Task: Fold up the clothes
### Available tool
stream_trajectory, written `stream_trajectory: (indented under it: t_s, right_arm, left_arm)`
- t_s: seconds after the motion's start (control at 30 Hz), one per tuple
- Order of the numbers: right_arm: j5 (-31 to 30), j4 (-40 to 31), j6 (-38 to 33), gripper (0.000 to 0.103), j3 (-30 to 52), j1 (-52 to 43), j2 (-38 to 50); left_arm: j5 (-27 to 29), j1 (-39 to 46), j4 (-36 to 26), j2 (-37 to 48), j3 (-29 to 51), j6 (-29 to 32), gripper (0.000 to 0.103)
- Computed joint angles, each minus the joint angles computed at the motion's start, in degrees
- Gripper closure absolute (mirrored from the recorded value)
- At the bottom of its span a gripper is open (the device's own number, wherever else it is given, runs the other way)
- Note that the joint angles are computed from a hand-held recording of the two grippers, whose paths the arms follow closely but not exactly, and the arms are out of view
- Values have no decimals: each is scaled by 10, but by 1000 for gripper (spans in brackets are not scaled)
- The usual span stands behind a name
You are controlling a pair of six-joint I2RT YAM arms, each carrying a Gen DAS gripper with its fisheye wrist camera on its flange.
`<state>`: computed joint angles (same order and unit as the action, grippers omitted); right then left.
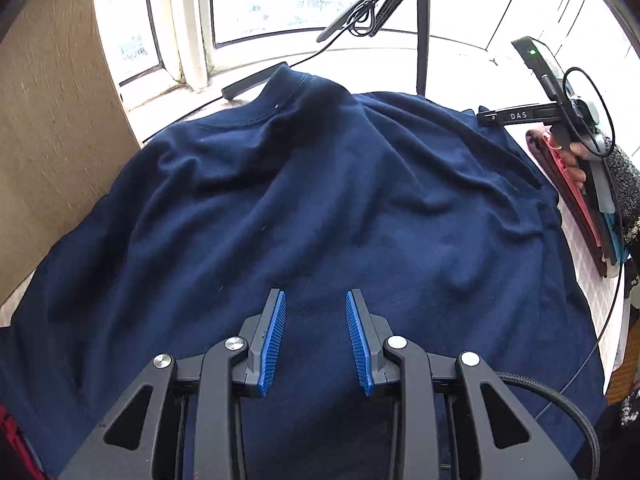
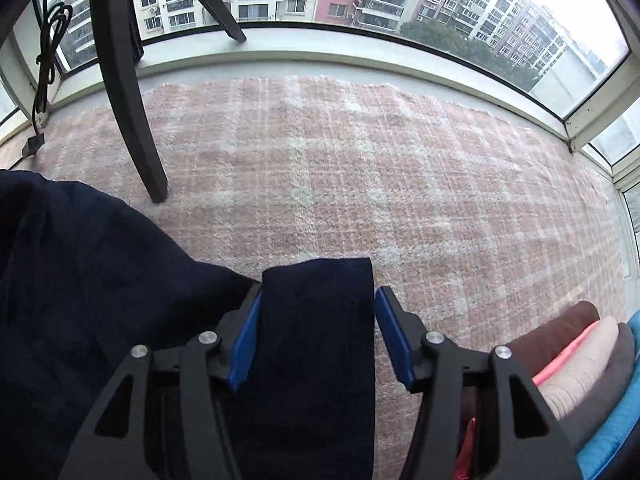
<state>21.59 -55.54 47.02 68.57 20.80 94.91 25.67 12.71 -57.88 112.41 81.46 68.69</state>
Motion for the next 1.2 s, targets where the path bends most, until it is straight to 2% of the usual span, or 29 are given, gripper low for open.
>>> stream_trajectory:
  t_s: [0.03,0.1,0.13,0.17,0.27,0.33,0.37,0.4,0.47,0.53,0.57,0.63,0.73,0.83,0.93,1.07,1.2]
  right_arm:
    - [3,12,-1,49,-10,5,-7]
    - [-20,54,-16,98,-41,19,-36]
    - [-2,49,-7,100,-40,31,-38]
    - [19,41,3,100,-37,42,-37]
    - [154,-4,106,99,-46,71,-56]
    - [166,-41,120,85,-22,66,-32]
    - [169,-75,124,64,2,67,-6]
    - [171,-104,123,53,22,67,16]
    - [162,-79,103,53,20,76,-8]
    - [107,-15,82,53,-7,81,-69]
    - [87,-5,85,53,-13,91,-97]
    - [52,9,96,53,-21,116,-148]
    - [50,-22,128,53,1,201,-189]
    - [86,-107,195,53,40,315,-185]
    - [94,-166,308,53,9,418,-216]
    - [83,-190,518,53,-83,573,-264]
    - [56,-179,701,54,-145,731,-254]
  left_arm:
    - [-3,-1,2,2,0,-1,73]
    - [-11,-5,6,5,-2,-3,73]
    - [-11,-5,10,4,-5,-2,73]
    - [-11,-6,11,3,-7,-1,73]
    - [-8,-10,3,4,-5,2,73]
    - [-11,-12,8,2,-8,-2,73]
    - [-10,-12,5,1,-7,0,73]
    - [-7,-9,0,0,-3,1,73]
    - [6,1,-20,-3,9,7,73]
    - [18,19,-49,-8,26,17,73]
    - [23,31,-66,-11,36,24,73]
    - [31,66,-96,-22,53,45,73]
    - [36,142,-154,-26,91,91,73]
    - [24,230,-198,-15,137,130,73]
    - [0,322,-220,-14,163,167,73]
    - [-43,463,-249,35,247,208,73]
    - [-80,586,-314,133,405,230,73]
